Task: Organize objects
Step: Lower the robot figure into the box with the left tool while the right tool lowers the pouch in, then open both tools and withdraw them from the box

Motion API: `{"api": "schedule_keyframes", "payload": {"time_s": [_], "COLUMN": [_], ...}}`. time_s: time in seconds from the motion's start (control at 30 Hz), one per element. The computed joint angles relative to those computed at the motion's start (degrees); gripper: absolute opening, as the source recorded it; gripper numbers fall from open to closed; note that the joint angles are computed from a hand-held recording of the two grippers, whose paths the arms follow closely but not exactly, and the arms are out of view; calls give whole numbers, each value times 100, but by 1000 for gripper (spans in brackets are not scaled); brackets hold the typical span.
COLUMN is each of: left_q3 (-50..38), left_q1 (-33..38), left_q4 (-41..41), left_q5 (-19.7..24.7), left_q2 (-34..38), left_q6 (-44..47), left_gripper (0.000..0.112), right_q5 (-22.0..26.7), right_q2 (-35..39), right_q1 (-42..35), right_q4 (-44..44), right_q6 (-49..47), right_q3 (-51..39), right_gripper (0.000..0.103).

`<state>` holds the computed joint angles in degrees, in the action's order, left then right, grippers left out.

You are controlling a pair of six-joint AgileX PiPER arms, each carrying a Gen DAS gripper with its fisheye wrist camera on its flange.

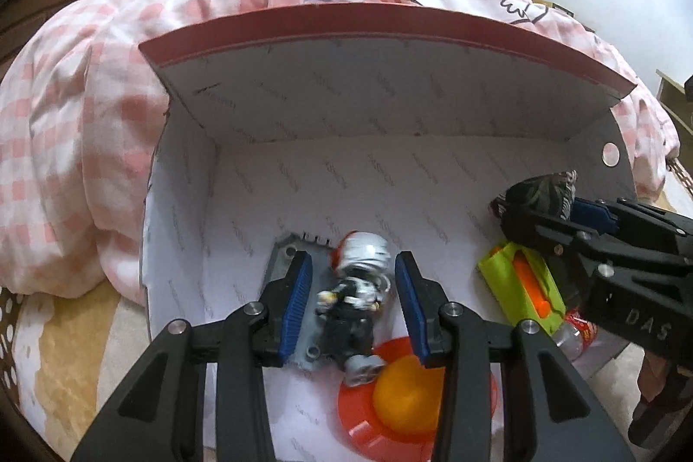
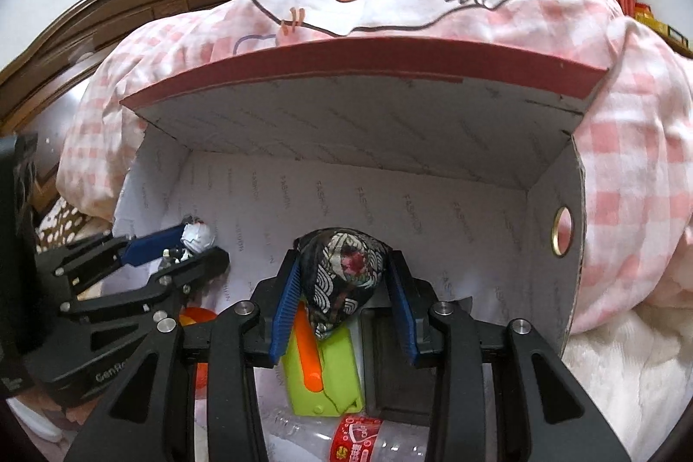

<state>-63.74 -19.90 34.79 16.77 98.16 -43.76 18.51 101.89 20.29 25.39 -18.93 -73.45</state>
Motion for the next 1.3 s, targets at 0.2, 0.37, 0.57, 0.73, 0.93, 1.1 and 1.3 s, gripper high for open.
{"api": "schedule_keyframes", "payload": {"time_s": [0.2,0.37,0.57,0.73,0.93,1.1,1.3], "left_q3": [-129,-119,124,251,449,511,402], "left_q1": [47,-6,-71,-92,-184,-249,-268], "left_q4": [-386,10,149,135,228,277,-67], "left_q5": [125,221,165,187,213,255,411], "left_q2": [104,114,-84,-269,-506,-612,-706], "left_q6": [341,2,-210,-213,-342,-431,-100], "left_gripper": [61,63,63,63,63,63,63], "right_q5": [3,-98,-333,-357,-371,-322,-328], "right_q2": [-25,-90,-338,-514,-680,-785,-967], "right_q1": [9,64,128,167,210,200,212], "right_q4": [-35,-1,390,231,211,427,559], "right_q6": [65,29,-401,-240,-224,-394,-492], "right_q3": [17,111,388,482,603,682,828], "right_gripper": [40,45,59,63,63,63,63]}}
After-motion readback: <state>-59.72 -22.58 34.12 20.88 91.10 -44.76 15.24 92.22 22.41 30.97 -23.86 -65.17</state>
